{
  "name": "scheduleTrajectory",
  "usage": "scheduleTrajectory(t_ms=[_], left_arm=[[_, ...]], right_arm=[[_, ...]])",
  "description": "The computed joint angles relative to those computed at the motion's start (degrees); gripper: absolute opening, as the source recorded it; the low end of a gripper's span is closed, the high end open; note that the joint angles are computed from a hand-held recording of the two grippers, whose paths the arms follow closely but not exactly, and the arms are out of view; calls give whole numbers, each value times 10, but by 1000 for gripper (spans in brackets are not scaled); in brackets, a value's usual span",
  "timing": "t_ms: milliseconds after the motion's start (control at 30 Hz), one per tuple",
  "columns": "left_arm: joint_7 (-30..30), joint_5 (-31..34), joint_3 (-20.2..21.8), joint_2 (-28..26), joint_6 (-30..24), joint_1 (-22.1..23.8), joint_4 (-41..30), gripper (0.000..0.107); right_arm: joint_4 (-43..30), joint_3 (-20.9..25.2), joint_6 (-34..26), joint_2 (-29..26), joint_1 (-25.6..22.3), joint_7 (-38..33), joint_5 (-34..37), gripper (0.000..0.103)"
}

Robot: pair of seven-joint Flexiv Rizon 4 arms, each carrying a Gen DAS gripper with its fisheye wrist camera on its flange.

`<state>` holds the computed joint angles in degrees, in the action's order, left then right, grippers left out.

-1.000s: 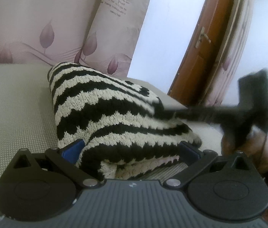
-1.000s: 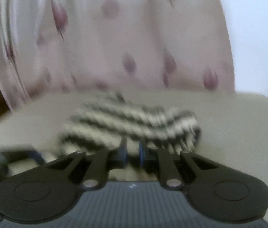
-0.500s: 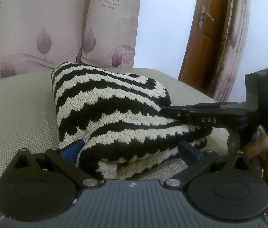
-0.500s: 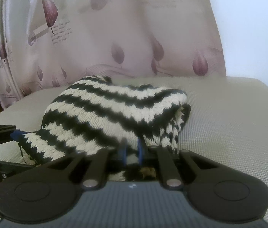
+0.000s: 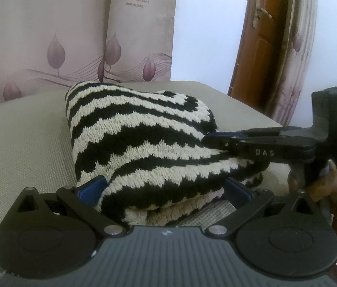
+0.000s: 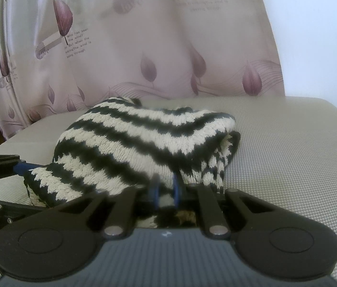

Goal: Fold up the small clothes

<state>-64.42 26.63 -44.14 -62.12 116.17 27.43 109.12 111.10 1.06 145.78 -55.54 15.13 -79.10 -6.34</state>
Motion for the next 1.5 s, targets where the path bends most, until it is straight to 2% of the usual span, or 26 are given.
scheduleTrajectory(t_ms=[100, 200, 267, 333, 400, 433, 467, 533, 633, 700, 800, 900, 933, 1000, 1033, 1067, 1133, 1200, 1333, 1500], left_arm=[[2, 12, -50, -14, -34, 45, 8, 103], [25, 4, -155, -91, -108, 125, 7, 103], [46, -25, -205, -140, -167, 153, -12, 103], [59, -71, -227, -164, -226, 155, -46, 103], [76, -108, -231, -175, -269, 142, -87, 103], [86, -126, -234, -182, -292, 136, -106, 103], [100, -144, -242, -193, -321, 134, -123, 103], [121, -180, -250, -205, -377, 124, -157, 103], [141, -229, -243, -205, -449, 101, -202, 103], [159, -250, -241, -207, -474, 90, -221, 103], [188, -272, -233, -201, -499, 75, -243, 103], [211, -296, -224, -194, -523, 61, -264, 102], [220, -301, -223, -194, -522, 57, -267, 101], [239, -304, -219, -193, -492, 49, -262, 95], [249, -304, -218, -193, -466, 45, -255, 87], [254, -305, -216, -191, -446, 44, -246, 84], [258, -317, -218, -190, -417, 50, -227, 75], [268, -325, -223, -186, -391, 62, -201, 71], [283, -337, -230, -163, -347, 94, -139, 70], [295, -331, -256, -133, -283, 170, -31, 70]], right_arm=[[0, 0, 1, 0, 0, -1, 1, 11], [0, 6, 12, -3, -8, 5, -10, 11], [4, 12, 31, -6, -19, 14, -26, 12], [11, 16, 42, -5, -32, 26, -48, 14], [16, 26, 48, -1, -54, 56, -75, 18], [17, 31, 53, 1, -64, 74, -81, 33], [18, 31, 56, 4, -66, 85, -71, 65], [16, 28, 50, 7, -81, 111, -95, 101], [-11, 51, 1, 0, -154, 226, -237, 100], [-46, 61, -39, -14, -196, 313, -340, 100], [-87, 49, -95, -26, -206, 379, -405, 100], [-130, 49, -98, -45, -214, 413, -472, 97], [-145, 48, -100, -52, -214, 428, -493, 88], [-166, 43, -96, -64, -204, 448, -501, 78], [-180, 44, -93, -71, -206, 471, -523, 60], [-184, 43, -83, -75, -204, 482, -520, 53], [-158, 29, -71, -63, -178, 456, -460, 48], [-130, 31, -50, -51, -163, 439, -410, 45], [-75, 31, -19, -17, -126, 395, -339, 43], [-17, 45, 13, 22, -83, 349, -273, 43]])
